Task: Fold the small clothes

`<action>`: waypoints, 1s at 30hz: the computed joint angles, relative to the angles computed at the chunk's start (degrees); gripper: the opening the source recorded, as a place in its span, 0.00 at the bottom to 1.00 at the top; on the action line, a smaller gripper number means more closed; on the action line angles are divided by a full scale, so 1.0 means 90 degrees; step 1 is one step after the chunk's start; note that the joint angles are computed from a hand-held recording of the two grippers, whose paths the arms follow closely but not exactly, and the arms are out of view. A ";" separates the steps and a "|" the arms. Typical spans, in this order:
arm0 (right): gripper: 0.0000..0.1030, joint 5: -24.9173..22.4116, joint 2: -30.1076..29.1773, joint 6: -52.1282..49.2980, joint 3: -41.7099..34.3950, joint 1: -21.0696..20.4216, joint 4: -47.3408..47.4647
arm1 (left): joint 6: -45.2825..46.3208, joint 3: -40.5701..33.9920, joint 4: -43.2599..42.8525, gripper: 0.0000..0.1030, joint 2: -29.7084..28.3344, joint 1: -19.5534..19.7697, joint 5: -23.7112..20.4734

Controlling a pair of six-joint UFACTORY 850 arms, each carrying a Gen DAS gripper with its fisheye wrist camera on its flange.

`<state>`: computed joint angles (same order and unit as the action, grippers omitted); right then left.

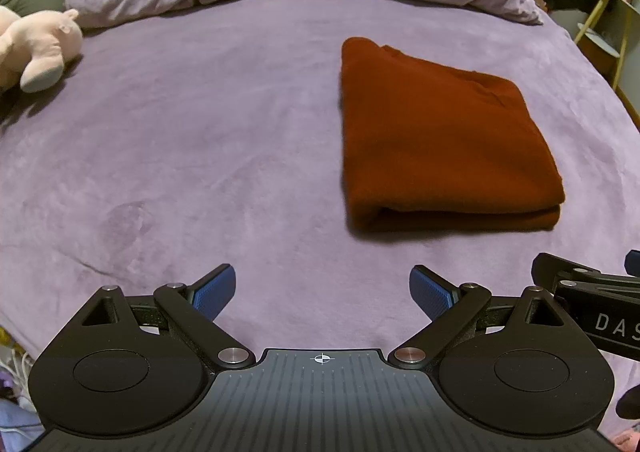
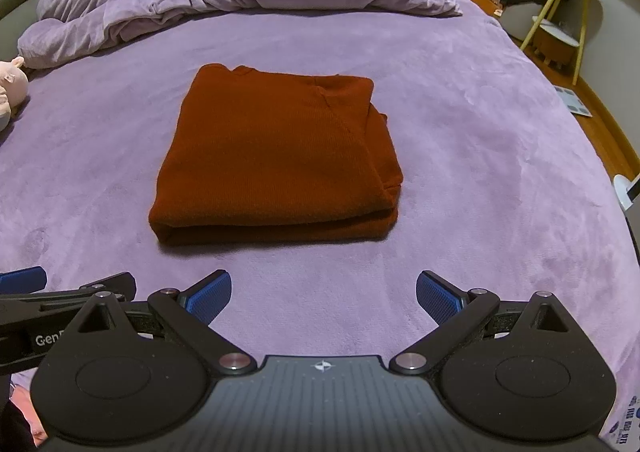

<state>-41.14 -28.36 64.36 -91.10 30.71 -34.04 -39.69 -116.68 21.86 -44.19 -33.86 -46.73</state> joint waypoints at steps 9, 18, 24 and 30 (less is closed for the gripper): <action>0.96 0.0004 -0.0011 0.0033 -0.0013 -0.0005 -0.0007 | -0.0035 0.0013 0.0045 0.94 0.0001 -0.0015 0.0006; 0.96 0.0032 -0.0003 0.0056 -0.0003 -0.0020 0.0003 | -0.0006 -0.0008 0.0012 0.94 -0.0005 -0.0008 -0.0002; 0.96 0.0072 0.0019 0.0082 0.0034 -0.0025 0.0010 | 0.0064 -0.0041 -0.0049 0.94 -0.0019 0.0014 -0.0022; 0.96 0.0089 0.0027 0.0091 0.0043 -0.0028 0.0012 | 0.0115 -0.0086 -0.0080 0.94 -0.0048 0.0017 -0.0054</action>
